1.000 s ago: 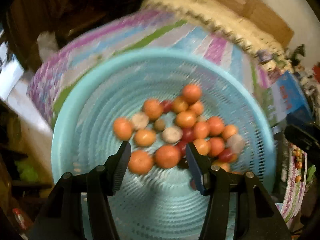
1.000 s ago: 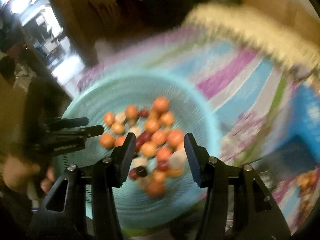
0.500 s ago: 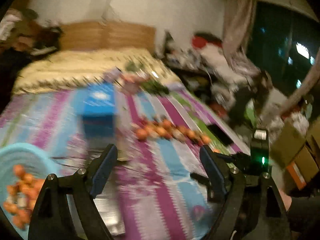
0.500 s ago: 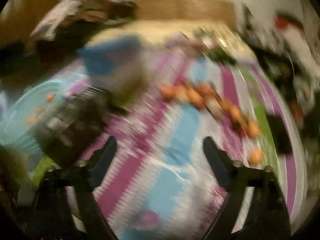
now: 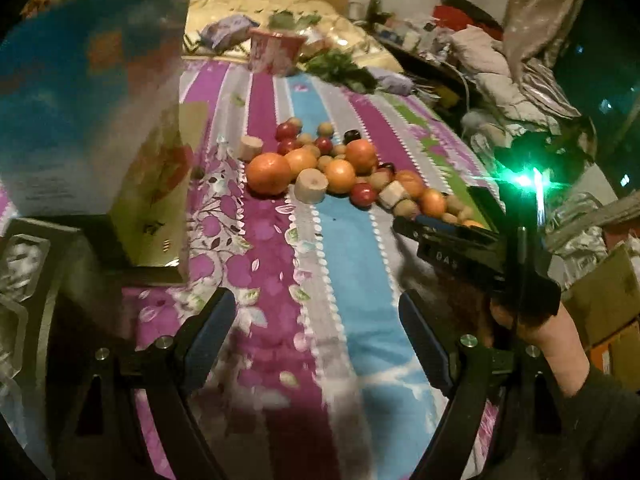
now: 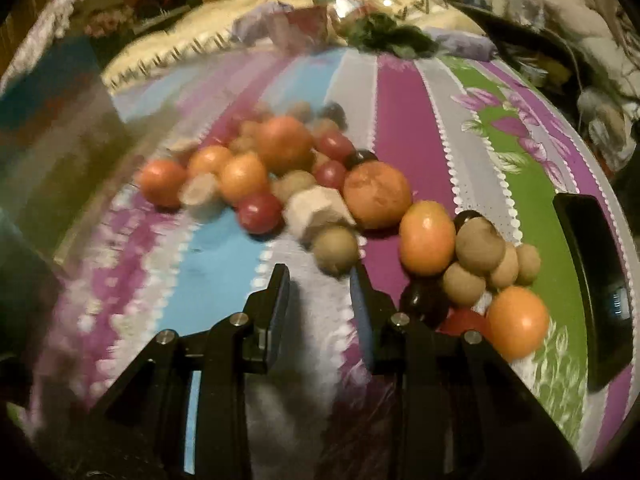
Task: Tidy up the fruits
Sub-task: 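Move both open tools back over the fruit spread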
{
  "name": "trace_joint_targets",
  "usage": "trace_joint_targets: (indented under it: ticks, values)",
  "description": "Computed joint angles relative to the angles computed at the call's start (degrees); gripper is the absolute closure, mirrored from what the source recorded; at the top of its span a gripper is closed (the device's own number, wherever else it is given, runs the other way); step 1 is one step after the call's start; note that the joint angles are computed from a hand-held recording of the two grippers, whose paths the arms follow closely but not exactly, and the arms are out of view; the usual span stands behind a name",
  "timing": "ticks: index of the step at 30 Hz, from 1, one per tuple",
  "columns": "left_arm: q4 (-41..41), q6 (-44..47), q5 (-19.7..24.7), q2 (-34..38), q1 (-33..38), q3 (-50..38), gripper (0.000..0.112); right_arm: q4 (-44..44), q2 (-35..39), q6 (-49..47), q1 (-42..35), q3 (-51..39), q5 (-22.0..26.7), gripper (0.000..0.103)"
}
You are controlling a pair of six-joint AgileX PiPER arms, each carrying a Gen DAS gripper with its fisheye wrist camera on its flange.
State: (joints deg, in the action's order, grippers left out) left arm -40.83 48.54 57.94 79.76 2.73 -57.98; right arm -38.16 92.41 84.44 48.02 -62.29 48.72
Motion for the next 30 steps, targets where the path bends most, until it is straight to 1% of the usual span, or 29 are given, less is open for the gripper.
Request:
trace_joint_targets:
  ticks: [2,3,5,6,7,10,11,12,15,18,21,25,26,27,28,29,30]
  values:
    - [-0.82,-0.88,-2.39,2.96,-2.36,-0.43,0.029,-1.92,-1.03,2.74,-0.15,3.09,-2.24,0.077]
    - [-0.93,-1.52,-3.46,3.72,-3.48,-0.49,0.032,-2.47,-1.31,3.24,-0.06,3.63,-2.49,0.079]
    - [-1.45,-2.48,-5.26,6.14,-6.22,-1.41,0.033,-2.89,-2.6,3.86,-0.36,4.98,-3.52,0.087]
    - [-1.76,-2.99,-6.68,7.76,-8.11,-1.98,0.034,-3.37,-3.57,4.8,-0.61,6.21,-4.94,0.096]
    - [-1.9,-3.53,-7.57,8.99,-9.29,-2.65,0.035,-3.94,-5.37,6.0,-0.89,8.3,-7.08,0.097]
    - [-2.89,-4.64,-9.55,13.67,-12.95,-5.73,0.038,-6.64,-7.97,9.35,0.67,10.79,-7.62,0.097]
    - [-2.89,-4.98,-10.19,14.49,-13.91,-6.39,0.044,-7.54,-9.06,11.29,1.75,11.76,-7.42,0.097]
    - [-2.78,-5.43,-10.98,16.37,-15.39,-7.83,0.045,-8.18,-9.7,12.67,2.81,12.25,-7.01,0.097]
    - [-3.21,-4.83,-14.33,18.21,-18.06,-9.21,0.046,-9.8,-11.77,17.27,5.38,14.38,-7.0,0.097]
    - [-3.96,-4.05,-14.78,19.89,-19.13,-11.11,0.046,-10.62,-12.97,19.43,6.56,16.14,-8.78,0.097]
    - [-4.94,-2.18,-15.35,21.26,-20.14,-12.14,0.047,-10.56,-12.87,18.8,6.18,16.54,-10.47,0.097]
    - [-6.48,0.66,-17.27,22.4,-22.09,-12.59,0.047,-11.99,-13.04,20.38,4.77,17.41,-11.59,0.096]
    - [-6.99,1.49,-17.69,22.27,-22.22,-12.21,0.051,-12.43,-13.3,21.34,4.4,17.9,-12.07,0.096]
    - [-7.99,2.79,-17.89,22.2,-22.29,-11.94,0.062,-12.65,-13.59,21.99,4.16,18.36,-12.57,0.096]
    - [-8.88,3.74,-17.65,22.19,-22.25,-11.87,0.066,-12.96,-13.94,22.67,3.97,18.9,-13.1,0.096]
    - [-8.86,4.01,-18.13,21.86,-22.38,-11.48,0.078,-13.45,-14.31,23.43,4.23,19.29,-13.03,0.096]
    - [-8.44,3.77,-18.35,21.81,-22.5,-11.4,0.085,-13.92,-14.67,24.08,4.61,19.53,-12.69,0.096]
